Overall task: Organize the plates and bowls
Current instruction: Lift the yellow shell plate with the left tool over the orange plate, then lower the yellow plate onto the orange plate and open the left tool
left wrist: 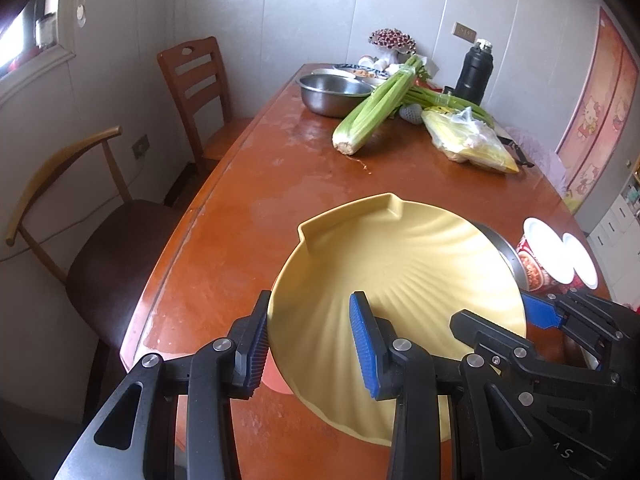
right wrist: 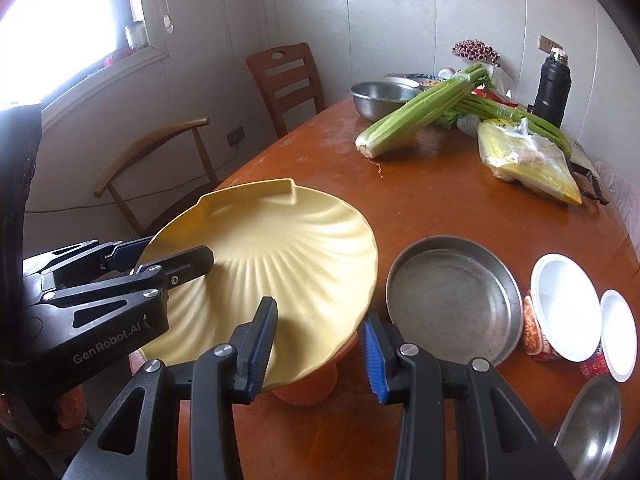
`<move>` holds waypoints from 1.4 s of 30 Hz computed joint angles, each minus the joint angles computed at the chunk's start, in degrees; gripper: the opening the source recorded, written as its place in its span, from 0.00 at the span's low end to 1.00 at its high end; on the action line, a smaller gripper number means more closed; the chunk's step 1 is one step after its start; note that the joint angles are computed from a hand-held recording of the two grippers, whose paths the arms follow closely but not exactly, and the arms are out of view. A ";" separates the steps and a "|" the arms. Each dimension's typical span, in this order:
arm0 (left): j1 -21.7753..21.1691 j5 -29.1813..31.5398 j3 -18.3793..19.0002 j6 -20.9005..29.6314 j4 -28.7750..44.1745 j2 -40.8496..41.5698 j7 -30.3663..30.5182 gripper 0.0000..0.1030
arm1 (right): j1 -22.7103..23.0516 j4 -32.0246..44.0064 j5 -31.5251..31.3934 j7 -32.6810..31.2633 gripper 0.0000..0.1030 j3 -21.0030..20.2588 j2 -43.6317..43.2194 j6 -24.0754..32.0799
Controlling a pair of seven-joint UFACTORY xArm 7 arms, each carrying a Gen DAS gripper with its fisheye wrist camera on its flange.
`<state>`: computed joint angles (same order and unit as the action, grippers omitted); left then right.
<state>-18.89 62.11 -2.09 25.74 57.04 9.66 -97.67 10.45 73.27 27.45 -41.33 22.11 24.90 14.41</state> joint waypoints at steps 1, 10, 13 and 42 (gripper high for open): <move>0.11 -0.25 0.02 -0.10 0.27 0.42 0.46 0.38 | 0.39 0.60 -0.44 0.43 0.40 -0.39 0.61 0.27; -0.23 -2.42 1.93 -0.94 2.29 4.05 3.70 0.38 | 2.27 4.60 -4.54 4.51 0.40 -2.35 4.69 2.63; -0.64 -2.47 2.50 -1.01 2.82 4.81 4.14 0.38 | 2.30 5.15 -5.37 5.25 0.40 -2.40 5.36 3.23; -3.27 -6.30 5.54 0.79 6.32 8.92 6.66 0.38 | -1.38 5.84 -0.93 0.20 0.40 0.77 6.84 7.19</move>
<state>-22.16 55.81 3.45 26.53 63.35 18.58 -91.01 9.07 79.11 26.51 -41.13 22.88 31.74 21.60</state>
